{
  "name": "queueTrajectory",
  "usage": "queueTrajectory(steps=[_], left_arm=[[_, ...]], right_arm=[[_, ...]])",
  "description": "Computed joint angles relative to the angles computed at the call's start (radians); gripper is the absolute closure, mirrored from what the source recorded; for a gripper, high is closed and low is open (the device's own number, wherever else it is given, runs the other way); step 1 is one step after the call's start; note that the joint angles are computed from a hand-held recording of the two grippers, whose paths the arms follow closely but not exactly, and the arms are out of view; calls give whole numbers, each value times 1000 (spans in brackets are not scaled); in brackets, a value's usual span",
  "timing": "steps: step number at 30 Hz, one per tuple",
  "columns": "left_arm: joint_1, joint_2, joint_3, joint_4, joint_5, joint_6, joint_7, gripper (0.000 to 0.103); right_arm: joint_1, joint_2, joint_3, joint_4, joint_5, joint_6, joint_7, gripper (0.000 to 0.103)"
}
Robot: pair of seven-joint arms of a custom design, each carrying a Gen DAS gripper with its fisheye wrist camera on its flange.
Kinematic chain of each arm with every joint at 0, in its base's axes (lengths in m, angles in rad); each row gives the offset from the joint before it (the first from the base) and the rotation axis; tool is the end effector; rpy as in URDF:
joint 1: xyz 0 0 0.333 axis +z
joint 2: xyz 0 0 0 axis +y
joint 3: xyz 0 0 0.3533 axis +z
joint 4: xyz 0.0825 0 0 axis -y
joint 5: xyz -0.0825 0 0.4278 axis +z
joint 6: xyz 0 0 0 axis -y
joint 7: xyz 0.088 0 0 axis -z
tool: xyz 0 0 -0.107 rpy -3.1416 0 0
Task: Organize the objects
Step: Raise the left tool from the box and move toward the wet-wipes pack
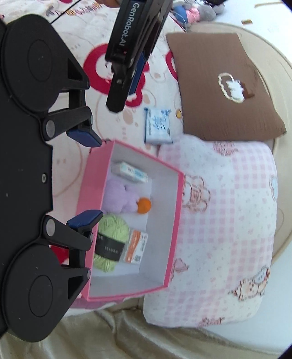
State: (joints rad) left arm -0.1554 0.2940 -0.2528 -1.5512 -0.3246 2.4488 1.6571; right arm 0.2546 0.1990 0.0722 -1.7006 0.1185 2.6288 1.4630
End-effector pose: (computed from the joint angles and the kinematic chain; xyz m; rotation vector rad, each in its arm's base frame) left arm 0.6951 -0.2729 0.5786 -1.7437 2.3037 -1.0376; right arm 0.6833 0.2238 0.5819 -2.0169 1.4159 -0.4811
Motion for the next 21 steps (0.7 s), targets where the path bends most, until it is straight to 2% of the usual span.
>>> queueTrajectory(steps=[4,6,12,15,18,21], left_arm=[[10,-45,-5,-52,-22,3,39,54],[21,-67,-7,-72,-57,-12,68,54],[15,-131,19,-132,-41,-6,83,53],[16,-157,29,-158,-39,-15,82,52],[28,-164,36,-154,-75,-64,92,51],[23,-186,47,-175,-27,-63,79,50]], right_arm=[[17,-16,-1,-6,-34,-19,12,36],[11,-23,11,-8,-1,-40,-21,33],[31,-49,18,-31,-7,-68,-40,25],[31,-67,30,-53,47,-62,-88,21],[30,-92,38,-80,119,-57,-152,16],[42,-105,38,-88,127,-61,-168,14]])
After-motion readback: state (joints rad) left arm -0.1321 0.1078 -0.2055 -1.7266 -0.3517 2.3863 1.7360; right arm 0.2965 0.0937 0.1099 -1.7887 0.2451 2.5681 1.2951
